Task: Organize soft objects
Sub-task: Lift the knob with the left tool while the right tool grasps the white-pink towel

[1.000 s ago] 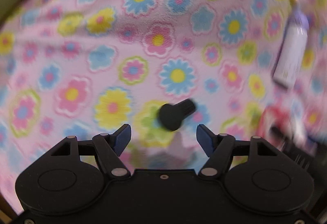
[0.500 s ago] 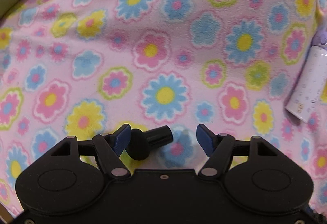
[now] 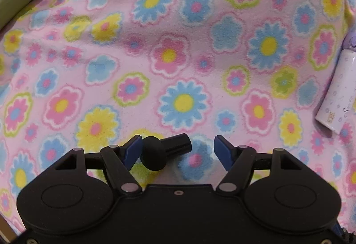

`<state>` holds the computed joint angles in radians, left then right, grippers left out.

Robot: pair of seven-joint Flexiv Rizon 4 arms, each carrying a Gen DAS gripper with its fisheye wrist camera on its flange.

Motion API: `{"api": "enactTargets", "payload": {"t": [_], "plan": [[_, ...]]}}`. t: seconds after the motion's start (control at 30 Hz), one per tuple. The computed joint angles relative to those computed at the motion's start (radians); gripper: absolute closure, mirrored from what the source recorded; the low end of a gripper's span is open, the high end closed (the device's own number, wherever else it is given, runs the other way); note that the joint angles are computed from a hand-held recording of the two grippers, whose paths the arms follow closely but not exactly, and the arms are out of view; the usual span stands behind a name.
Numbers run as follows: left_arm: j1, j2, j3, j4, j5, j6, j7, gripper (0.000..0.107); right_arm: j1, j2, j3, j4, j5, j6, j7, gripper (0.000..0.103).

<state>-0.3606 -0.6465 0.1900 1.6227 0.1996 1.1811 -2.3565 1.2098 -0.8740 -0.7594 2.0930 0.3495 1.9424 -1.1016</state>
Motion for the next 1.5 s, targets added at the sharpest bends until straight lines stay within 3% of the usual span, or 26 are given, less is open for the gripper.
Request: {"api": "enactTargets", "payload": {"t": [0.13,0.27,0.57,0.67,0.9,1.3,1.5], "plan": [[-0.026,-0.025,0.034,-0.040,0.032,-0.042,-0.037,0.041,-0.009,0.012,0.011,0.003,-0.003,0.006,-0.007,0.032],[-0.038,-0.033,0.054,-0.064,0.076,-0.083,-0.061,0.055,-0.002,0.002,0.002,0.000,-0.001,0.002,-0.015,0.032],[0.090,0.023,-0.064,0.062,-0.038,0.048,0.083,0.054,0.000,0.009,-0.002,-0.002,-0.008,0.001,-0.039,0.032],[0.077,0.022,-0.048,0.065,-0.067,0.037,0.089,0.050,0.013,0.003,-0.015,-0.004,-0.003,-0.008,-0.038,0.032],[0.070,0.000,-0.051,0.058,-0.101,0.027,0.126,0.049,0.013,0.006,-0.017,0.000,-0.015,-0.013,-0.037,0.032],[0.059,-0.038,-0.034,0.024,-0.122,0.021,0.100,0.049,0.008,-0.002,-0.016,0.001,-0.028,-0.026,-0.020,0.031],[0.077,-0.033,-0.060,0.035,-0.121,0.025,0.169,0.052,0.003,0.001,-0.018,0.005,-0.055,-0.018,-0.043,0.031]]}}
